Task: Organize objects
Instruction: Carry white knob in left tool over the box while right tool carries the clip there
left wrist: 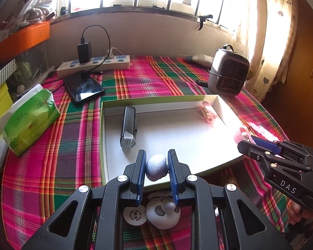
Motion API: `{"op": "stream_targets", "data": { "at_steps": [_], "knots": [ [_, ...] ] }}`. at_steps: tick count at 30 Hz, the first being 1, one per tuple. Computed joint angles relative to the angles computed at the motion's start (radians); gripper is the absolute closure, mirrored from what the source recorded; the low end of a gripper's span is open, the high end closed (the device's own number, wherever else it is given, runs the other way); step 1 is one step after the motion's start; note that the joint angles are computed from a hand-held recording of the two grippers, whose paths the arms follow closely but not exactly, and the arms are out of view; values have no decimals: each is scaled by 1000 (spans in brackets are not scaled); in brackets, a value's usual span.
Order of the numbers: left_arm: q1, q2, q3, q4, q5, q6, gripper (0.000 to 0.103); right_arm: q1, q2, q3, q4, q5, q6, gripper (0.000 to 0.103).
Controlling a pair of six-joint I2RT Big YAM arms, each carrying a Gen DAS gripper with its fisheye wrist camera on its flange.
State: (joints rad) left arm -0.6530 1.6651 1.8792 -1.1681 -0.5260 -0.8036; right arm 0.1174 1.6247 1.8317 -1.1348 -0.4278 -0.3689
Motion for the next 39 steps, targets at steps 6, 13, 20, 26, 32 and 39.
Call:
{"op": "stream_targets", "data": {
  "at_steps": [6, 13, 20, 26, 32, 39],
  "knots": [
    [19, 29, 38, 2, 21, 32, 84, 21, 37, 51, -17, 6, -11, 78],
    [51, 66, 73, -2, 63, 52, 84, 41, 94, 122, -51, 21, -24, 78],
    [75, 100, 116, -12, 80, 73, 84, 51, 151, 194, -86, 23, -29, 78],
    [97, 128, 149, -26, 91, 91, 84, 62, 195, 251, -113, 25, -32, 78],
    [114, 160, 186, -46, 109, 96, 84, 76, 237, 302, -139, 45, -43, 78],
    [128, 183, 204, -54, 126, 111, 84, 85, 272, 343, -164, 53, -42, 78]
  ]
}}
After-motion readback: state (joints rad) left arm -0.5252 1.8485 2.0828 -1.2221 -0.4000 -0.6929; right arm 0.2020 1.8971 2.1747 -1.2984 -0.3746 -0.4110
